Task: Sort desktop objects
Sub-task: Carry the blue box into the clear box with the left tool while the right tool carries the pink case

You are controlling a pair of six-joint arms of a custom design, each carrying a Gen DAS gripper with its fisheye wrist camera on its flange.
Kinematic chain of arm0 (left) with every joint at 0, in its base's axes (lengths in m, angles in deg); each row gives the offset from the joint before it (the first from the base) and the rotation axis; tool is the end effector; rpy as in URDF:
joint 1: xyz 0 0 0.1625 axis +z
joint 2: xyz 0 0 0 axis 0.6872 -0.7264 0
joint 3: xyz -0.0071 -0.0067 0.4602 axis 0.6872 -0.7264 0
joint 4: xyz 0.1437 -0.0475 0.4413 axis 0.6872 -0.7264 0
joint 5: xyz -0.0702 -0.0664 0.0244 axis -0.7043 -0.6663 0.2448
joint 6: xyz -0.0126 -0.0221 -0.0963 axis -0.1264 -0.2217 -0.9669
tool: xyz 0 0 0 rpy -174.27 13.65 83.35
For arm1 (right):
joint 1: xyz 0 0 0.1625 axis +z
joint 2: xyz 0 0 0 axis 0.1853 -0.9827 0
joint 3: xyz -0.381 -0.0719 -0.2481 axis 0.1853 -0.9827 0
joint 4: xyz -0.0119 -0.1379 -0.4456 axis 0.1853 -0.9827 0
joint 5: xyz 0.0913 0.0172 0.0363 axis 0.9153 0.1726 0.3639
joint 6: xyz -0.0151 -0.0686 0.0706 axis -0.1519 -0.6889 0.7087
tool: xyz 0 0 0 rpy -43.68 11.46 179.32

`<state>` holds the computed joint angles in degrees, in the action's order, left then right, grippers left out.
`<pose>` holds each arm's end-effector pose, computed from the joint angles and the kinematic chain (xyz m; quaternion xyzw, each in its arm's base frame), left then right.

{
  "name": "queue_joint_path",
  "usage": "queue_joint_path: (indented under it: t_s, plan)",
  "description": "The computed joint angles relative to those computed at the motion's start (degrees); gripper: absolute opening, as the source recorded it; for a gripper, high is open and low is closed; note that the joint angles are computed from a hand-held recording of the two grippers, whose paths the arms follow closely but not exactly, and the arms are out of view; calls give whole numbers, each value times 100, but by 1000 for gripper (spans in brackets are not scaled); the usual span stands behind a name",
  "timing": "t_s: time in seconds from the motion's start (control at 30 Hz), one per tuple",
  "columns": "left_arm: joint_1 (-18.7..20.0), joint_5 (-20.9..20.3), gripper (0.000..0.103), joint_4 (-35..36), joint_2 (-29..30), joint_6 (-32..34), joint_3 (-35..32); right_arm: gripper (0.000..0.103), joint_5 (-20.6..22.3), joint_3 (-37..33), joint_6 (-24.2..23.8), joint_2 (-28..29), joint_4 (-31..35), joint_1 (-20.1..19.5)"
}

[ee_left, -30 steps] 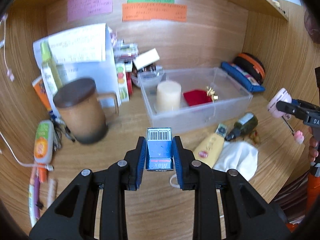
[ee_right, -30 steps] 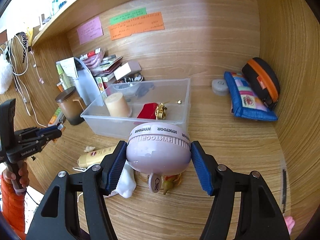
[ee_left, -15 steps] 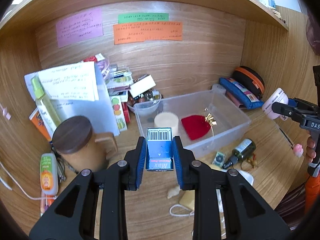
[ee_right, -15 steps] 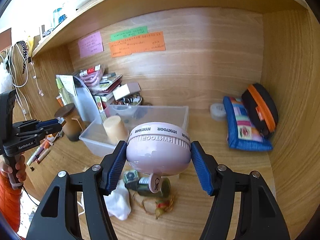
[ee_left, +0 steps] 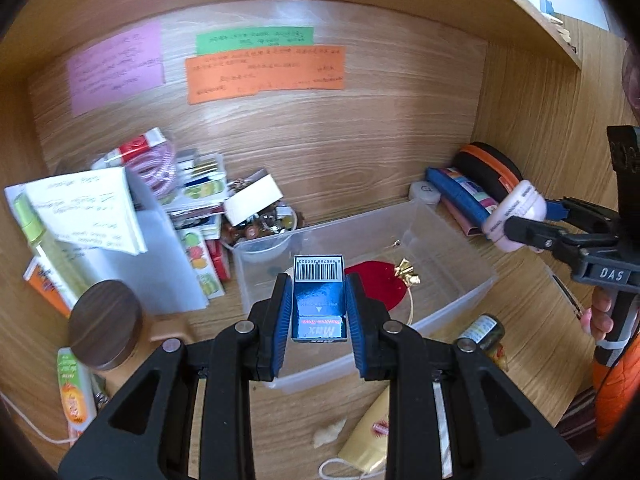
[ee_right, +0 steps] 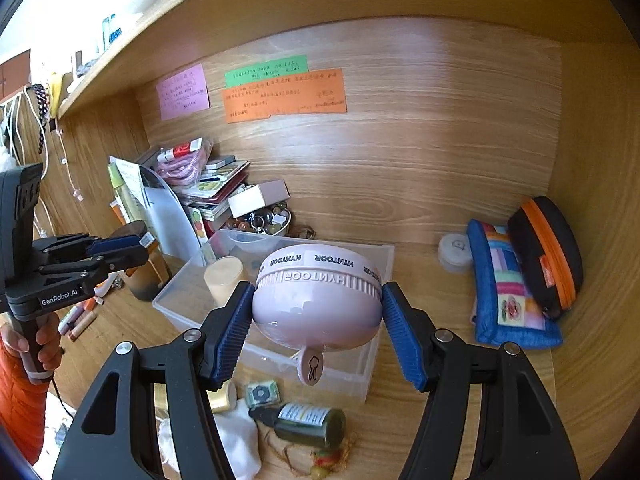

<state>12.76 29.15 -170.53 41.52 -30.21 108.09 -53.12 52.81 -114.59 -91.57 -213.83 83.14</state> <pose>-0.2484 -0.7085 0.1455 0.3441 0.8504 -0.3174 0.2402 0.1568 -0.6747 0.2497 0.2848 -0.8510 0.3791 0.2256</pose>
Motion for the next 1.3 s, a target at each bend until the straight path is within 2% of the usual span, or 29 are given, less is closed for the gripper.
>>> queue_joint_path:
  t_s: [0.43,0.63,0.7,0.87,1.17,1.3]
  plan:
    - [177,-326,26,917,660,-100,-979,61,-452,-845,-88,627,645,-17]
    - [155,-107,26,965,1017,134,-1289,61,-756,-1233,-200,926,931,-51]
    - [185,-152,26,1093,1089,149,-1407,61,-836,-1334,-242,1017,945,-71]
    - [268,-215,26,1384,1305,185,-1735,61,-888,-1553,-267,1156,1155,-131]
    - [344,-147,26,1674,1546,241,-2011,61,-1073,-1772,-542,1423,1124,-109]
    - [371,-285,26,1887,1581,114,-2089,61,-1097,-1838,-567,1485,1220,-85]
